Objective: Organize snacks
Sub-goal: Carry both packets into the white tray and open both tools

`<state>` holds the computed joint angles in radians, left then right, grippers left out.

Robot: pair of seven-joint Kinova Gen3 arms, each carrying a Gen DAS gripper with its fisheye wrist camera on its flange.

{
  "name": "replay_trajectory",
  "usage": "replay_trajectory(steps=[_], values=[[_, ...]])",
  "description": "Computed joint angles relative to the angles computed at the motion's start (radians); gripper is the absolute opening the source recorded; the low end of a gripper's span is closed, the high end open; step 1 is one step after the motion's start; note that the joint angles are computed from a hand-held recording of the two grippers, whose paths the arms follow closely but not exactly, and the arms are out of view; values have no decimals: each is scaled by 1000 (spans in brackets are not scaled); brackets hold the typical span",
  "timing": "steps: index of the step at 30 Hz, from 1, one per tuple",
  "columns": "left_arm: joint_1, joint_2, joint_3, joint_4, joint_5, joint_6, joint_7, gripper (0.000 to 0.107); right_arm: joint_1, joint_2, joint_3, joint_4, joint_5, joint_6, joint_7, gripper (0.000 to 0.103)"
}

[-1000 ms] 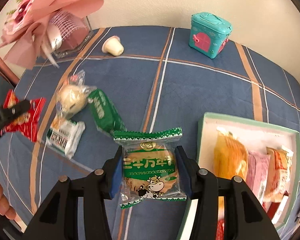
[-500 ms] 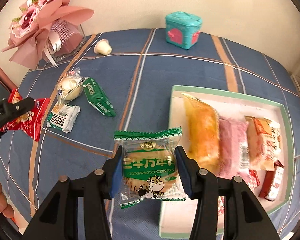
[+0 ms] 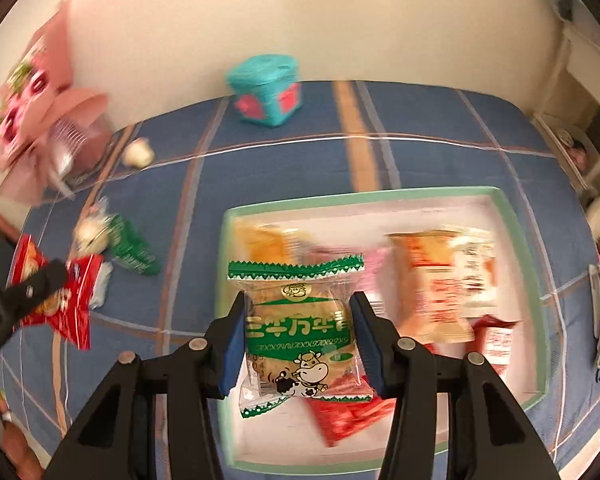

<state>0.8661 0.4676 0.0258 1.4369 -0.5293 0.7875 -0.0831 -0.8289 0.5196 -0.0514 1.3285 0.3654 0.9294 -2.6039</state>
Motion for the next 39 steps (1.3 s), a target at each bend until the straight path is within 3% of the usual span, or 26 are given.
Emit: replay_trajectory(steps=[8, 14, 24, 33, 39], values=[[5, 107, 42, -188, 89, 14, -147, 49, 72, -78, 32, 147, 16, -34, -108, 51], [32, 192, 25, -347, 146, 56, -251, 49, 122, -123, 35, 237, 59, -56, -175, 51], [66, 328, -7, -570, 202, 124, -388, 49, 197, -111, 21, 307, 74, -162, -144, 51], [34, 353, -8, -548, 283, 19, -416, 49, 169, -84, 48, 302, 104, -195, -130, 51], [12, 375, 7, -565, 336, 33, -439, 49, 165, -60, 51, 272, 95, -163, -107, 51]])
